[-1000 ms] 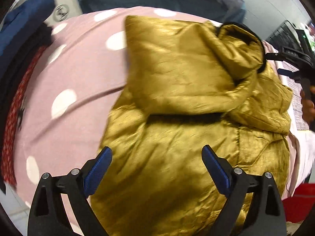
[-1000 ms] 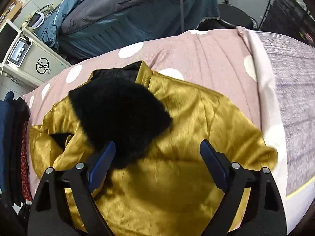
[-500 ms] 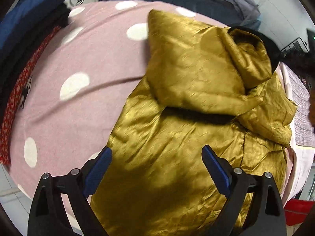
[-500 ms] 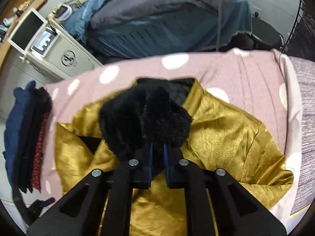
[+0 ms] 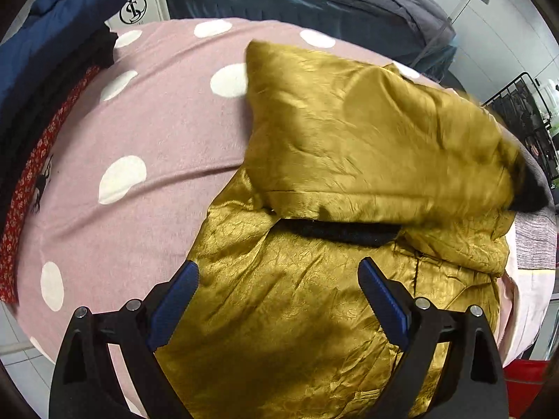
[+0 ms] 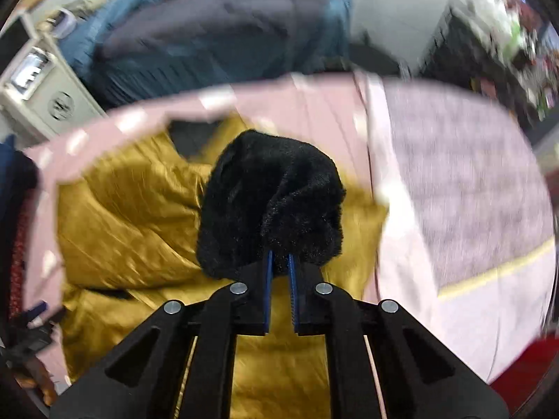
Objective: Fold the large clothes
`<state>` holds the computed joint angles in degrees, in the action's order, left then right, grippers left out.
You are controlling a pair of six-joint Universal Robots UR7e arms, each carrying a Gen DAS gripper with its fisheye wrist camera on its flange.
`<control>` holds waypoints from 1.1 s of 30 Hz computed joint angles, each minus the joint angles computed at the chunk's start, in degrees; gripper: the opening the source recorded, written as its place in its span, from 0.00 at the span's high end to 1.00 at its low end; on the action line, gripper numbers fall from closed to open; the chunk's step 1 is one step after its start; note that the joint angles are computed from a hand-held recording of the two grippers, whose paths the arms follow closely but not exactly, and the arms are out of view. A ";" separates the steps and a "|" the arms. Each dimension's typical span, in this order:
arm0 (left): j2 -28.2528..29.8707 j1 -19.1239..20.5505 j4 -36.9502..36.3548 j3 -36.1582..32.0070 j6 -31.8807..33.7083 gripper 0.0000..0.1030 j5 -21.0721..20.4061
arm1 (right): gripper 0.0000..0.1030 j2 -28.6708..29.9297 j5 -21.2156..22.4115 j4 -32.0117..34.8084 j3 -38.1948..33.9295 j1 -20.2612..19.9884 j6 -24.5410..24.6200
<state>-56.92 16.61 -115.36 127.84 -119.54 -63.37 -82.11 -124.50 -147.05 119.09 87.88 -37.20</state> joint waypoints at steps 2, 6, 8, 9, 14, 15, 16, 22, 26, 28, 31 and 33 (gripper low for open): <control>0.09 0.35 -0.18 0.09 0.64 0.13 -0.58 | 0.81 1.32 -0.97 7.84 -1.00 -5.08 5.98; -0.03 0.52 1.39 -0.24 0.95 0.13 -1.20 | 0.77 0.59 2.28 15.54 -2.67 -11.40 15.28; -0.47 0.37 3.08 -0.46 0.41 0.13 -0.94 | 0.74 -0.81 3.40 12.59 -2.19 -10.67 14.03; -0.69 0.46 3.76 -0.54 0.42 0.13 -0.67 | 0.71 -1.55 3.64 9.38 -1.62 -9.73 12.09; -0.89 2.68 6.95 -2.68 3.68 0.13 2.43 | 0.38 -0.44 5.50 -0.15 -1.02 -3.40 -2.92; -0.63 3.34 7.28 -3.46 4.96 0.13 3.46 | 0.38 0.12 5.47 -0.94 -0.79 -2.73 -5.28; -0.34 3.87 7.55 -4.17 6.17 0.13 4.25 | 0.38 0.80 5.20 -1.55 -0.77 -2.01 -7.19; 3.99 8.03 9.36 -10.47 17.82 0.06 10.54 | 0.30 4.10 4.09 -7.20 0.87 1.34 -12.21; 7.23 13.76 5.33 -11.76 24.86 0.06 8.85 | 0.27 10.67 -3.62 -9.78 -0.33 0.87 -13.20; 7.88 16.67 0.83 -10.49 27.52 0.05 6.73 | 0.27 13.01 -6.53 -9.52 -0.88 -0.37 -13.17; 7.87 18.88 -5.32 -8.25 30.00 0.05 5.86 | 0.22 15.39 -7.97 -8.36 -2.00 -2.43 -11.24; 7.99 20.00 -7.32 -7.82 31.73 0.05 5.95 | 0.15 16.25 -7.57 -9.68 -2.10 -3.22 -11.36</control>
<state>-48.94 36.61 -122.68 120.01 -87.80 -57.42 -65.86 -132.08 -156.72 116.99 84.66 -48.56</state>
